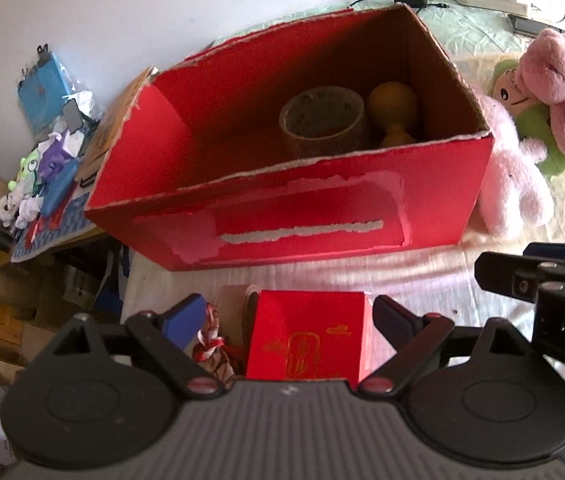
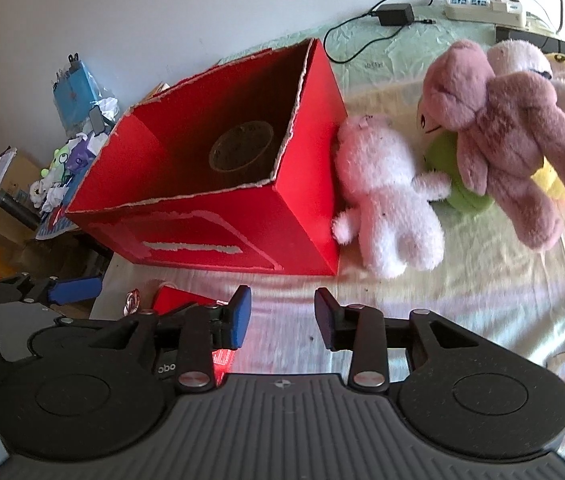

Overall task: Organize objects
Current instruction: 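Move the right gripper toward the pinecone beside the red gift box, then close the right gripper on the brown pinecone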

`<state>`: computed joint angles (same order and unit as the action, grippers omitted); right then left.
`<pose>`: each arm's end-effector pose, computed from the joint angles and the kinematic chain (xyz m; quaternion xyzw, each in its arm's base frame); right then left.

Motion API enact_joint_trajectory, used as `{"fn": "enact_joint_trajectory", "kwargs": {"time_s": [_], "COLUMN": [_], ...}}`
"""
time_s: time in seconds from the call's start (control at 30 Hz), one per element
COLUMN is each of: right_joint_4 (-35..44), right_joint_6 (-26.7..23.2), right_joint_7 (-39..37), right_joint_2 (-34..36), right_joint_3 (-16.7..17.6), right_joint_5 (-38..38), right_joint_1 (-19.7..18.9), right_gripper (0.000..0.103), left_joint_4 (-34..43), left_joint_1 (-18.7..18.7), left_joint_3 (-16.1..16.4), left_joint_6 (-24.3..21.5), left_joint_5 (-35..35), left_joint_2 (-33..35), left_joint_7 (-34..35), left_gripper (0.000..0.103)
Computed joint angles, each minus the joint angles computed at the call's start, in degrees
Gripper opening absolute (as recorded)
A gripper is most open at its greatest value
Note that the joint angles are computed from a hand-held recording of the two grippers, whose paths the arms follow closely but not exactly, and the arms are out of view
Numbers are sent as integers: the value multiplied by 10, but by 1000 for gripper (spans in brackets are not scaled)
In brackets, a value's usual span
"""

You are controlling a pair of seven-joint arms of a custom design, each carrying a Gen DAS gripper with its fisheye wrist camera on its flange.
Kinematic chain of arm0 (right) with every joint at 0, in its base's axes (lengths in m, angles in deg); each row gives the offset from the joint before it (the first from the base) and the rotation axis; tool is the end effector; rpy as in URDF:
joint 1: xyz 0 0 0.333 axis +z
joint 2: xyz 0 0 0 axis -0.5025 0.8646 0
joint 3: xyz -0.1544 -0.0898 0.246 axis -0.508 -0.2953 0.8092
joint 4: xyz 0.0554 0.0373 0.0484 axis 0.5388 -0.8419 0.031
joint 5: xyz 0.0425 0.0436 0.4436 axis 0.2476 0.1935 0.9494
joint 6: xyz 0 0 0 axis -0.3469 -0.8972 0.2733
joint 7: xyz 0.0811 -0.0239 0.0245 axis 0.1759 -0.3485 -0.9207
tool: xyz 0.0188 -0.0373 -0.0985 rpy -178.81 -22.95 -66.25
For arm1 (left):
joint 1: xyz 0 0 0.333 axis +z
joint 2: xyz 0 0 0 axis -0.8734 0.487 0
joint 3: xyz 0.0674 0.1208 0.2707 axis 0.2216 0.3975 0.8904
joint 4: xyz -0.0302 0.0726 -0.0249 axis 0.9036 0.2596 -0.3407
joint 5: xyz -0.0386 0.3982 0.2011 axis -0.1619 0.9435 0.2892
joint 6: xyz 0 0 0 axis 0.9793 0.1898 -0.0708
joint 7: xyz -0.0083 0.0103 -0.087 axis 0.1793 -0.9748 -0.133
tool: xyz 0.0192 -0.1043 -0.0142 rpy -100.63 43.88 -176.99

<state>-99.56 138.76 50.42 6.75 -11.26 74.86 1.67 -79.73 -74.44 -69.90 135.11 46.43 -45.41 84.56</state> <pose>0.4360 0.1713 0.4262 -0.6484 0.6718 -0.0442 0.3554 0.4405 -0.2916 0.4447 -0.6568 0.6977 -0.0543 0.2808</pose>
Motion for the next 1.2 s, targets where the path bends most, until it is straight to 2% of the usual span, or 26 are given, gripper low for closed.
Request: {"fn": "enact_joint_trajectory", "kwargs": {"time_s": [0.13, 0.27, 0.5, 0.7, 0.77, 0.83, 0.9, 1.0, 1.2], "right_joint_4": [0, 1, 3, 12, 17, 24, 29, 34, 53], "right_joint_6": [-21, -51, -108, -170, -194, -221, -241, -263, -302], "right_joint_7": [-28, -74, -180, -255, -275, -293, -306, -319, -338], "right_joint_2": [-4, -5, -5, 11, 18, 27, 34, 46, 76], "right_joint_3": [-19, -42, -79, -104, -107, -108, -103, -94, -68], "right_joint_5": [18, 61, 187, 301, 331, 353, 372, 396, 430], "right_joint_1": [15, 34, 54, 58, 54, 47, 39, 23, -12], "right_gripper": [38, 38, 38, 39, 40, 47, 51, 53, 53], "left_joint_4": [-16, -53, -165, -213, -215, -217, -217, -218, -212], "left_joint_1": [-4, -7, -38, -68, -75, -81, -84, -83, -61], "left_joint_3": [8, 20, 54, 57, 56, 58, 60, 59, 43], "left_joint_6": [9, 43, 138, 191, 203, 214, 221, 233, 238], "left_joint_5": [-24, -68, -213, -309, -332, -356, -377, -400, -398], "left_joint_2": [-15, -49, -151, -187, -183, -176, -169, -160, -142], "left_joint_7": [10, 34, 146, 238, 260, 280, 293, 305, 292], "left_gripper": [92, 91, 84, 79, 75, 71, 64, 64, 64]}}
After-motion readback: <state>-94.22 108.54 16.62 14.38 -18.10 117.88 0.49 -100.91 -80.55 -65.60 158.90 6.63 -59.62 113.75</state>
